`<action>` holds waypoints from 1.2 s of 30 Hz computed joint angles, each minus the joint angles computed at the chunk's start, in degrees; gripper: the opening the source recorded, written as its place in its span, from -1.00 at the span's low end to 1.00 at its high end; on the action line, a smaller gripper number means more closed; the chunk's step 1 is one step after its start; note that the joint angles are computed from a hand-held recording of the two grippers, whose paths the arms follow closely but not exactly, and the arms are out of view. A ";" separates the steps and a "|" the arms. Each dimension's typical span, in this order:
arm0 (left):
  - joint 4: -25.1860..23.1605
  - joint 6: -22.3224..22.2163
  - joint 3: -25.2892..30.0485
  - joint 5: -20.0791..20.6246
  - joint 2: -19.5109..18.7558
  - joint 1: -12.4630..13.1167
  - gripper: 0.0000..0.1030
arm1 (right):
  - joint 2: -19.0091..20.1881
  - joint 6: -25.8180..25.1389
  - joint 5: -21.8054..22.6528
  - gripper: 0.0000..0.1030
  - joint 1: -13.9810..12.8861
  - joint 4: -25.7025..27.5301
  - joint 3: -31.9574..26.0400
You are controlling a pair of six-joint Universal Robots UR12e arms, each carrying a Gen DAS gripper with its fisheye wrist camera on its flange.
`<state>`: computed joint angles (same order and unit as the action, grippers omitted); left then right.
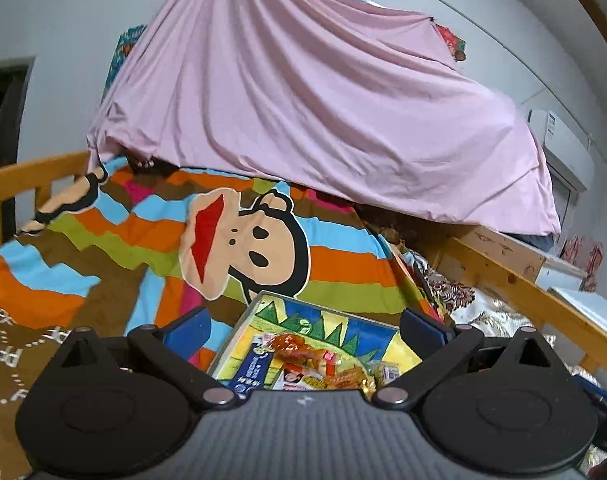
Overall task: Organize snacks
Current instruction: 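Raise both tools back above the remaining snacks on the blanket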
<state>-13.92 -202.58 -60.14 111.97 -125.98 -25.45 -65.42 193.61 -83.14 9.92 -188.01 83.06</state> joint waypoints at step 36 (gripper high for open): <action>-16.47 -8.24 -19.34 5.49 12.94 -2.76 0.99 | -9.80 -12.01 0.46 0.99 3.13 20.07 9.85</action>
